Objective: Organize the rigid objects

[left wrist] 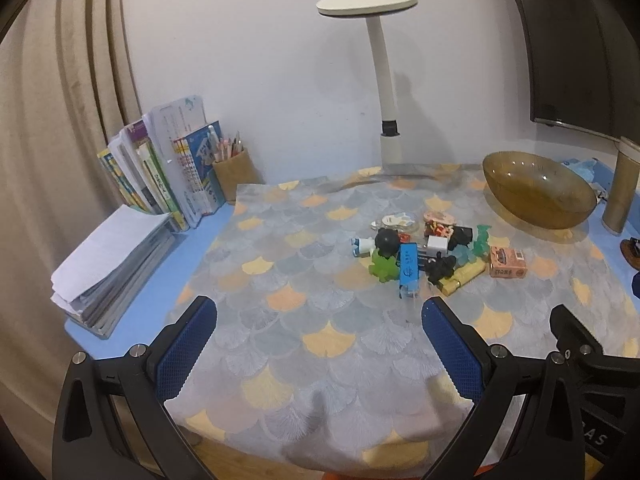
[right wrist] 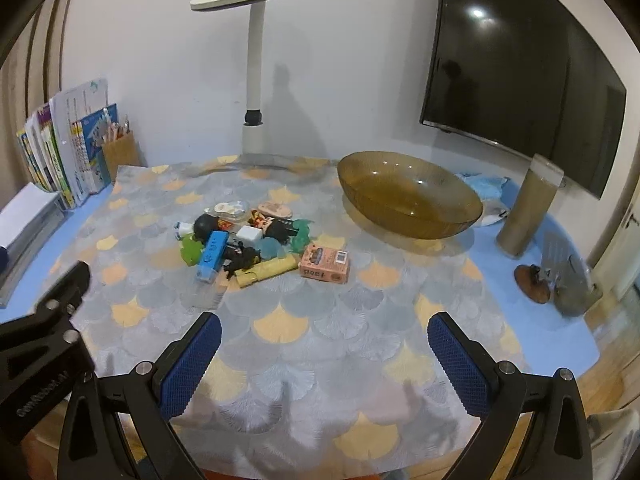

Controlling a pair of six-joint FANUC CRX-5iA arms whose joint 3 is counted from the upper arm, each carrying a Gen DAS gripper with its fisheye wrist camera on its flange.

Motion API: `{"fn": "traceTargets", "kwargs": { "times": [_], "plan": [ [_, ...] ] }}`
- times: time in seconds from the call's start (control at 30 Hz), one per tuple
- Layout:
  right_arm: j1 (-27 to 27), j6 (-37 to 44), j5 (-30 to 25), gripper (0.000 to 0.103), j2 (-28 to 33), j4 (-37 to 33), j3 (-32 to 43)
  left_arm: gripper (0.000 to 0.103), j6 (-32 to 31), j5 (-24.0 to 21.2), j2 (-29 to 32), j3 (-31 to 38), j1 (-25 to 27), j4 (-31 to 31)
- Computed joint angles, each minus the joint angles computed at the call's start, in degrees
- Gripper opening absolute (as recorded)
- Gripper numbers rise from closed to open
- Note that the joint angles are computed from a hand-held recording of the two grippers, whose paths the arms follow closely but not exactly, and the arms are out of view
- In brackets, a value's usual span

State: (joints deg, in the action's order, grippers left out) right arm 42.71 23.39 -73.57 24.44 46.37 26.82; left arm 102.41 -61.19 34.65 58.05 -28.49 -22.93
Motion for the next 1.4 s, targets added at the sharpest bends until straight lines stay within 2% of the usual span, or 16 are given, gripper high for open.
{"fn": "traceTargets", "kwargs": {
  "times": [0.13,0.27,0.67,0.97,1.2,1.4],
  "plan": [
    [0.01,0.02,-0.83,0.103,0.25,0.36,0.29,0.102,0.52,-0.06,0.13,-0.27,-0.54,-1.3],
    [-0.74,0.02,0.43,0.103,-0.13,-1.25,0.09,0.102,0.05,0.7,0.29,-0.66,0.24,0.91],
    [-1.59,1.06,0.03,0.103,1.54,-4.26,2.41,0.102,-1.27,-1.62,2.87,2.32,1.11,3.27],
    [-1.35,0.33,0.27,0.103,1.22,-3.87,1.8,0.102,-0.99,-1.46,2.92,2.27,1.04,3.02],
    [-1.84,-0.05,1.57,0.103,0.19,-6.41,1.49,0.102,-0.79,-1.47,2.82,2.02,1.51,4.85],
    [-1.83,-0.18,1.65,0.103,-0.05,-6.85,1.35,0.102,-0.2,-1.25,2.32,1.43,1.11,3.92]
  ]
}}
